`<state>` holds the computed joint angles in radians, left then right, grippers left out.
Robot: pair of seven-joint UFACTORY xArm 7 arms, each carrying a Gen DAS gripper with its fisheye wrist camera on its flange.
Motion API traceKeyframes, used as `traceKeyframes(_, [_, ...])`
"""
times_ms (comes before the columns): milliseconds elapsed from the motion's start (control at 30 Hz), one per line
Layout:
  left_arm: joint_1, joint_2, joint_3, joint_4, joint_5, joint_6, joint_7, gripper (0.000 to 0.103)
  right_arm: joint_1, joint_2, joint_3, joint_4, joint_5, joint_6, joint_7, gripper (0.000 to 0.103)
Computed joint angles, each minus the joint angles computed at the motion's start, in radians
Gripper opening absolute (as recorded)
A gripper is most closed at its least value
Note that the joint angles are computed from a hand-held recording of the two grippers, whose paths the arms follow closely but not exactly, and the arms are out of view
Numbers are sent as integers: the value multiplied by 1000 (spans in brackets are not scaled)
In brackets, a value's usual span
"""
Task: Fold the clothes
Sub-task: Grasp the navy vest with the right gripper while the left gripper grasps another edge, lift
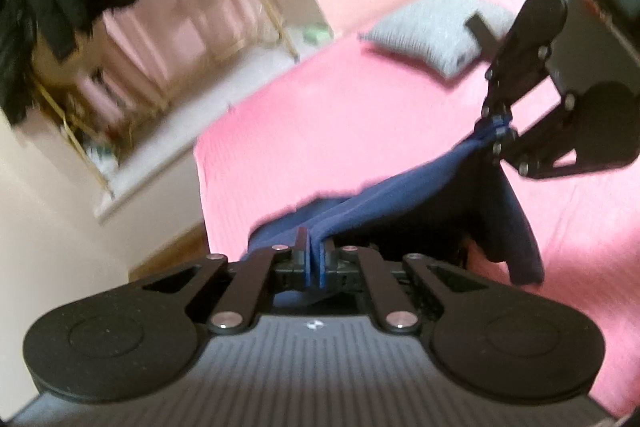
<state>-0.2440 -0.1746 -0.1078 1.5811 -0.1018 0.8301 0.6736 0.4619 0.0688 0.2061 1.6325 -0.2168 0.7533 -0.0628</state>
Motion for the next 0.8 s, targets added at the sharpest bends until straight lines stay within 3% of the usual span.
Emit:
traceKeyframes(200, [-98,42,-120,200,54,98,-128,2,-79,-407,-55,-321,176,24,-62,3])
traceKeyframes(367, [-245,132,-249,334,178,228,-357,2,-136,-759,-165,-530,304,213,-142,3])
traceKeyframes(533, [-454,346,-315,542,284,320,-551,2,-252,-946,-272,-537,291,459,-245,3])
traceKeyframes(633, [-577,455,-318,644,318,340,-584,2,-333,-1030,-310,-530,262,567,-279,3])
traceKeyframes(800, [-681,502,-297,669,298,297,-557,2,-435,-1128,-339,-503,234,680,-285,3])
